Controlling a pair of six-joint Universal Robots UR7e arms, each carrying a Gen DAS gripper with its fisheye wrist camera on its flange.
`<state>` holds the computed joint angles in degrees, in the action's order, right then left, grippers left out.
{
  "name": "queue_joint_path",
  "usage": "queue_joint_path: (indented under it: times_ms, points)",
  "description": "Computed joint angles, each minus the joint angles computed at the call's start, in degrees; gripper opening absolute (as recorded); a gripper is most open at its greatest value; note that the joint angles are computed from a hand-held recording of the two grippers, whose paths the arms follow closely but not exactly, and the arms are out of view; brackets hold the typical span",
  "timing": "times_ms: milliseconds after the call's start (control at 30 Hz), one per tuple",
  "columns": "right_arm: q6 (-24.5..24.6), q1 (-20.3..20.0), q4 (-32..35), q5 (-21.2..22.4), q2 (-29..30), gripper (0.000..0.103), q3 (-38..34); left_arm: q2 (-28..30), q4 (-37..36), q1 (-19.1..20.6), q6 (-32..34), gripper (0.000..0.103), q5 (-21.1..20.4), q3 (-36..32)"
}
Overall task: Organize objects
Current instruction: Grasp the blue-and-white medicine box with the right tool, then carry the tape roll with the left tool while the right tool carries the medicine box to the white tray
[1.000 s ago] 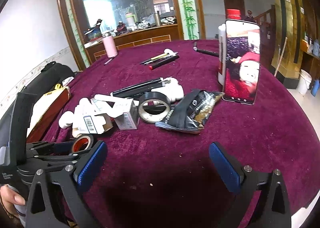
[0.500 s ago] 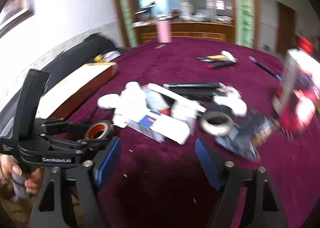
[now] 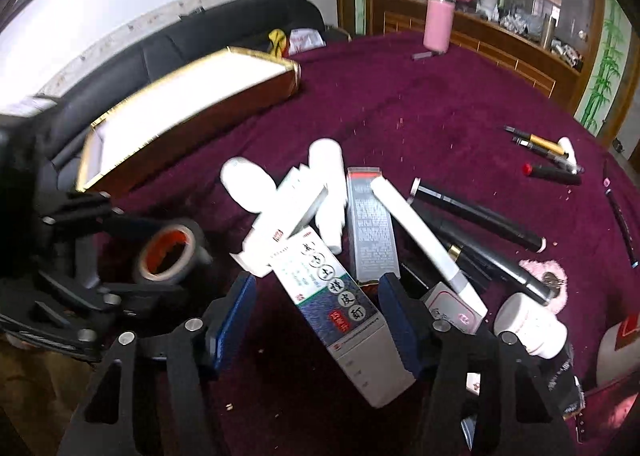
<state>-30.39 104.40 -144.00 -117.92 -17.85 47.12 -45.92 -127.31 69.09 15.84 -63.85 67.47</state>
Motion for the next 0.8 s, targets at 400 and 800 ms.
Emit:
queue_joint_path:
  times_ms: [400, 800]
  points:
    - [3.33, -0.45, 2.65, -1.41, 1.15, 0.04, -1.24, 0.21, 0.7, 0.15, -0.04, 0.062, -0.46, -0.56]
    - [9.53, -0.94, -8.11, 2.65, -2.53, 0.037, 8.11, -0.93, -0.7, -0.33, 0.62, 0.062, -0.32, 0.19]
